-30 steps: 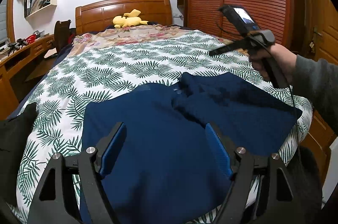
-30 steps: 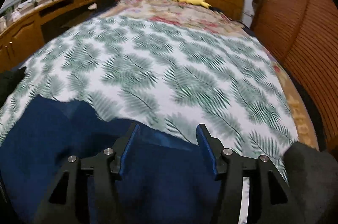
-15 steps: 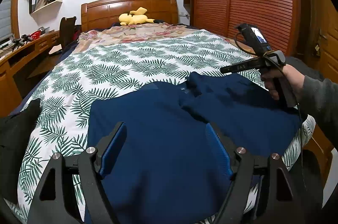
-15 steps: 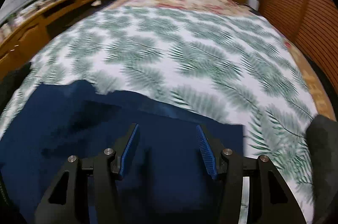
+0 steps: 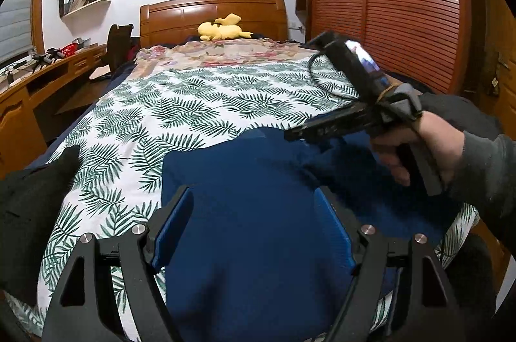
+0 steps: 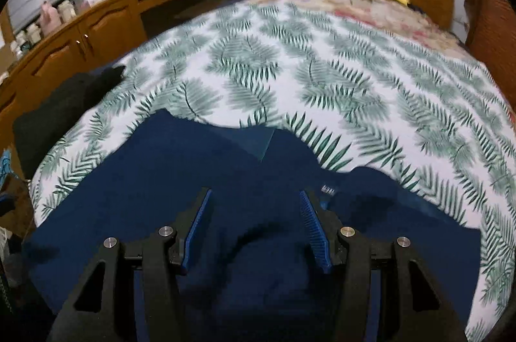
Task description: Fold large clothes
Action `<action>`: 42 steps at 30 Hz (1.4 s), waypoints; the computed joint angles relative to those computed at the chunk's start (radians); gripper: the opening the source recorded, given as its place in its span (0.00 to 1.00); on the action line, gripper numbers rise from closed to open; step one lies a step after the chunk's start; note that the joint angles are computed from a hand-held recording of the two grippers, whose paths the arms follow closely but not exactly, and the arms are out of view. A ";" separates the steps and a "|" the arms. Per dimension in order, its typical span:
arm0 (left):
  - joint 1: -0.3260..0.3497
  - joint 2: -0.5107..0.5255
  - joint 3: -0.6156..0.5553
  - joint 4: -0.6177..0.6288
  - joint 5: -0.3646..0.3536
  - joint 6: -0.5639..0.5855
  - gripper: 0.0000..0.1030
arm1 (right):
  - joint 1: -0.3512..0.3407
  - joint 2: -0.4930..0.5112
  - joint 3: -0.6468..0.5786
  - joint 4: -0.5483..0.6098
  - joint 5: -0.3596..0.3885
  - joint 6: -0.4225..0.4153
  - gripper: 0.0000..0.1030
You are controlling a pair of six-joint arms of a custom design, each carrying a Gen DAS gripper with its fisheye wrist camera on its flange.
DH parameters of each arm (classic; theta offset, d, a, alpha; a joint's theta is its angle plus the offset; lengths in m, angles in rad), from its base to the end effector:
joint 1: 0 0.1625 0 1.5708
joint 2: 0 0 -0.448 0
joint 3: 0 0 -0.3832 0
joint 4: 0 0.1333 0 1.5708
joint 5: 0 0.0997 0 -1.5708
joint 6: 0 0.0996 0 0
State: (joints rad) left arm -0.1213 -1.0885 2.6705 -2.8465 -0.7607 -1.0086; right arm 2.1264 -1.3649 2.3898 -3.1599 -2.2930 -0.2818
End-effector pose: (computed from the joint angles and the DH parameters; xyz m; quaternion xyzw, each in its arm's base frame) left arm -0.3007 -0.1703 0.0807 0.3611 0.8357 -0.3494 0.2220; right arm 0.2761 -0.3168 0.2637 0.2755 -0.8609 0.3043 0.3006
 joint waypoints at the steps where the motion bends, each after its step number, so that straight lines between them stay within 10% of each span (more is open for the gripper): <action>1: -0.001 -0.007 0.003 0.005 0.000 -0.002 0.75 | -0.006 0.013 -0.011 0.021 -0.009 0.023 0.55; 5: -0.007 -0.032 0.015 0.025 0.002 -0.013 0.75 | -0.072 0.037 -0.040 0.125 -0.011 0.110 0.54; 9: -0.008 -0.049 0.023 0.036 0.001 -0.021 0.76 | -0.121 0.061 -0.066 0.172 0.044 0.105 0.02; 18: -0.002 -0.042 0.025 0.033 -0.007 -0.024 0.75 | 0.005 0.175 -0.157 -0.092 0.024 -0.058 0.01; 20: 0.001 -0.034 0.021 0.030 -0.009 -0.020 0.76 | 0.006 0.154 -0.161 -0.043 0.014 -0.035 0.13; 22: 0.002 -0.028 0.019 0.024 -0.013 -0.012 0.76 | 0.001 0.121 -0.154 -0.026 -0.010 -0.022 0.49; 27: 0.000 -0.025 0.017 0.015 -0.017 0.000 0.75 | -0.020 -0.014 -0.085 -0.034 -0.092 -0.075 0.56; 34: 0.005 0.007 0.006 -0.020 -0.028 0.028 0.75 | -0.208 -0.255 0.026 0.001 -0.179 -0.108 0.56; 40: 0.025 0.058 -0.015 -0.052 -0.046 0.051 0.75 | -0.450 -0.391 0.050 0.058 -0.007 -0.090 0.54; 42: 0.033 0.077 -0.025 -0.059 -0.054 0.061 0.76 | -0.518 -0.436 0.059 0.087 0.103 -0.091 0.25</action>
State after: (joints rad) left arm -0.0887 -1.0115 2.6454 -2.9052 -0.8145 -0.9480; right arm 1.6086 -1.8007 2.4486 -3.0729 -2.1897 -0.3732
